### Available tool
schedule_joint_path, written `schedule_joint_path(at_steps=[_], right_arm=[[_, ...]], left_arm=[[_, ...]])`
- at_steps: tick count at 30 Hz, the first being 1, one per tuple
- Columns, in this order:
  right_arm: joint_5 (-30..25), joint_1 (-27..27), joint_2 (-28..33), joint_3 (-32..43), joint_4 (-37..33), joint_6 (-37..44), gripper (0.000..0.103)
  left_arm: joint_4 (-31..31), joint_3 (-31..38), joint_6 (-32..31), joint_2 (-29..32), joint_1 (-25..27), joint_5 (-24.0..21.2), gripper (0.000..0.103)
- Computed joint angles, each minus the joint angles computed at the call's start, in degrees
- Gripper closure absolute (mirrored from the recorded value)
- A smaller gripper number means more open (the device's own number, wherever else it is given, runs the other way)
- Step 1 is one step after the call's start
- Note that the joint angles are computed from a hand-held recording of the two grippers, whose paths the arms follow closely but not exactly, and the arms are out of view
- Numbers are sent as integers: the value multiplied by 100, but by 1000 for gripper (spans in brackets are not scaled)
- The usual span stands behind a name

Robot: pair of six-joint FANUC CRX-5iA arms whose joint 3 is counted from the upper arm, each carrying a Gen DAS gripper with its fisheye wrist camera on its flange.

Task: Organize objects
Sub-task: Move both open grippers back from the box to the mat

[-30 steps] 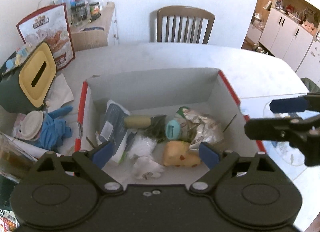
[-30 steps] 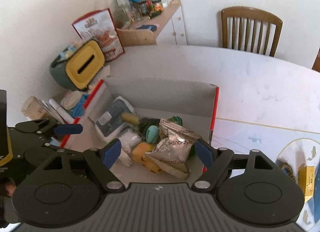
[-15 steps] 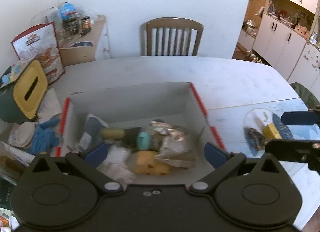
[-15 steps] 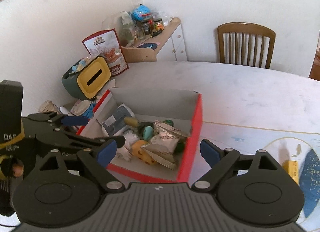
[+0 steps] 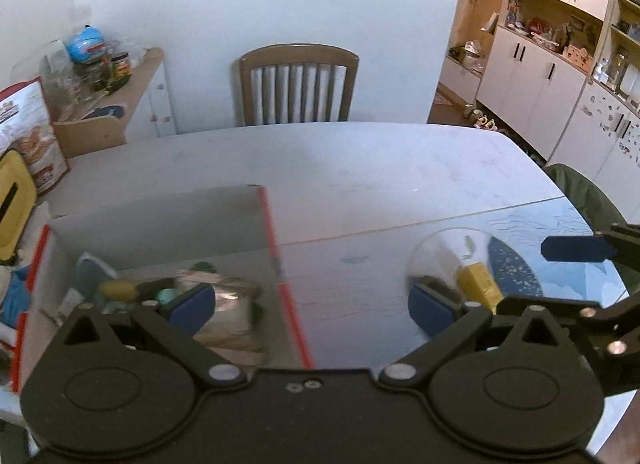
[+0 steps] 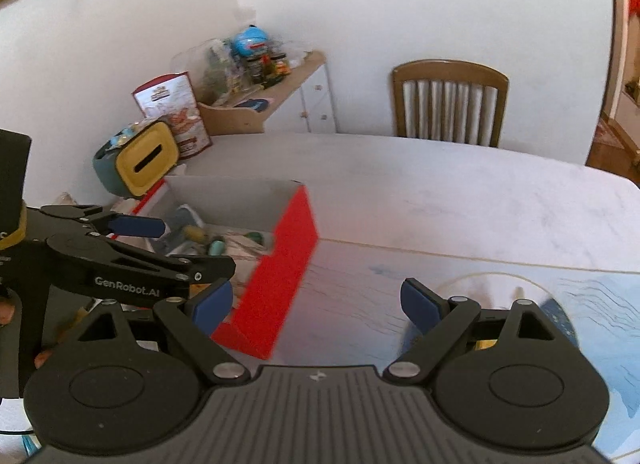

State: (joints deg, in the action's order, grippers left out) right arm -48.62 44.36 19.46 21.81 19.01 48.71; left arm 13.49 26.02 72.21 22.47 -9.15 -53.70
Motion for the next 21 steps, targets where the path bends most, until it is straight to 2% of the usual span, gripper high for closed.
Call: schedule_joint_path(at_steps=[5,12,21], right_arm=[[2,-278,-231,-377,-132,169,12],[35,-627,-412,-758,-329,424,12],[-86,-1036,-420,-982,-678,484,12]], left_arm=[[-130,129,252,166,-309,25,0],[-289,530,637,562,-618,-263,0],[-713,767,940,943,-939,-86,0]])
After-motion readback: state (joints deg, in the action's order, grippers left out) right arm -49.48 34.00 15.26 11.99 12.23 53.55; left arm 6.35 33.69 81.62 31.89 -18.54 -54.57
